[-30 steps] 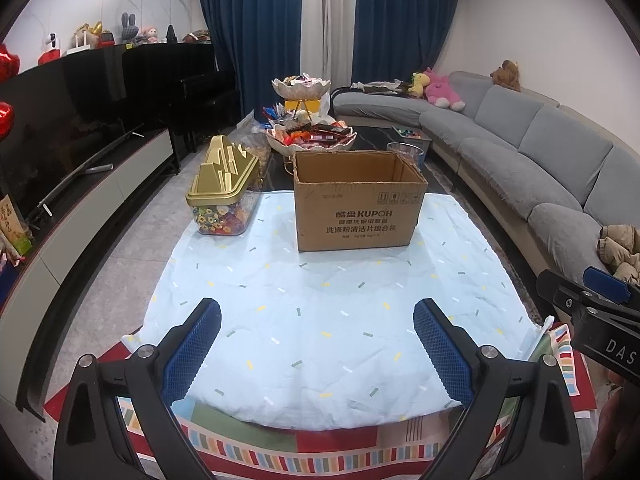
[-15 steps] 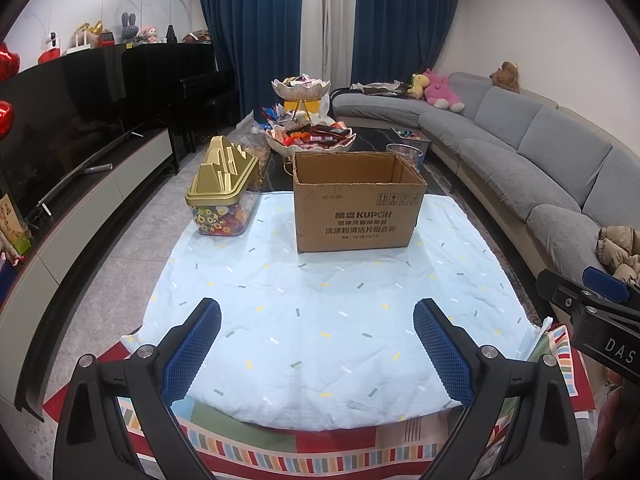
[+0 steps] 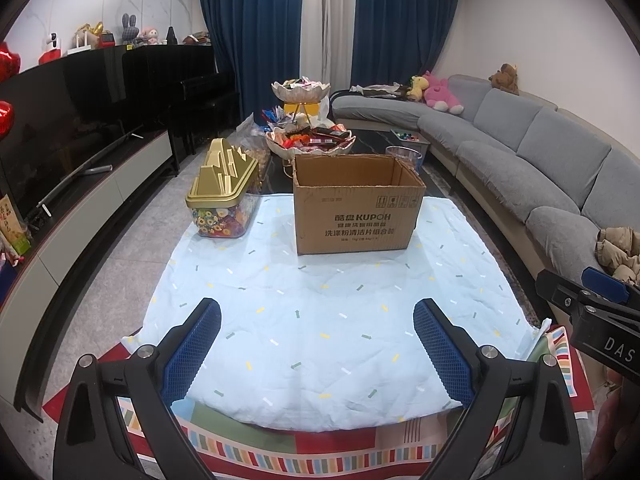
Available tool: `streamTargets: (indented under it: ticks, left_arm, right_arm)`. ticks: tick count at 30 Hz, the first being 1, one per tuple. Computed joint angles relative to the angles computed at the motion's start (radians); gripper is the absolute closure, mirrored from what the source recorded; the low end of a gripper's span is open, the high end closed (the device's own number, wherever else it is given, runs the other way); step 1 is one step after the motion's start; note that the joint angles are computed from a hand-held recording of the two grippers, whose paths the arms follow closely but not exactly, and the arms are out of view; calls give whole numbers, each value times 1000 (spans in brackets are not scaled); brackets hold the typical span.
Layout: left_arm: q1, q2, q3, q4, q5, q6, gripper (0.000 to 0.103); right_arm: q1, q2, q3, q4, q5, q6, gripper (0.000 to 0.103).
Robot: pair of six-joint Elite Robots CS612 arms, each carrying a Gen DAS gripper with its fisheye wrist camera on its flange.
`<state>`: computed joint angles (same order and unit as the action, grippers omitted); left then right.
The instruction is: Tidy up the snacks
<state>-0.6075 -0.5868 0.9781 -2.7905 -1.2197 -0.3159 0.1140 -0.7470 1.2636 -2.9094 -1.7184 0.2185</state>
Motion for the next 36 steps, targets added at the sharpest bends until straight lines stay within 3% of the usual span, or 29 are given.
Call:
streamTargets:
  ticks: [36]
  left_arm:
    - [2,-1,-5,3,-9,6,5]
  right_arm:
    - [-1,0,-3,-1,0,1,19]
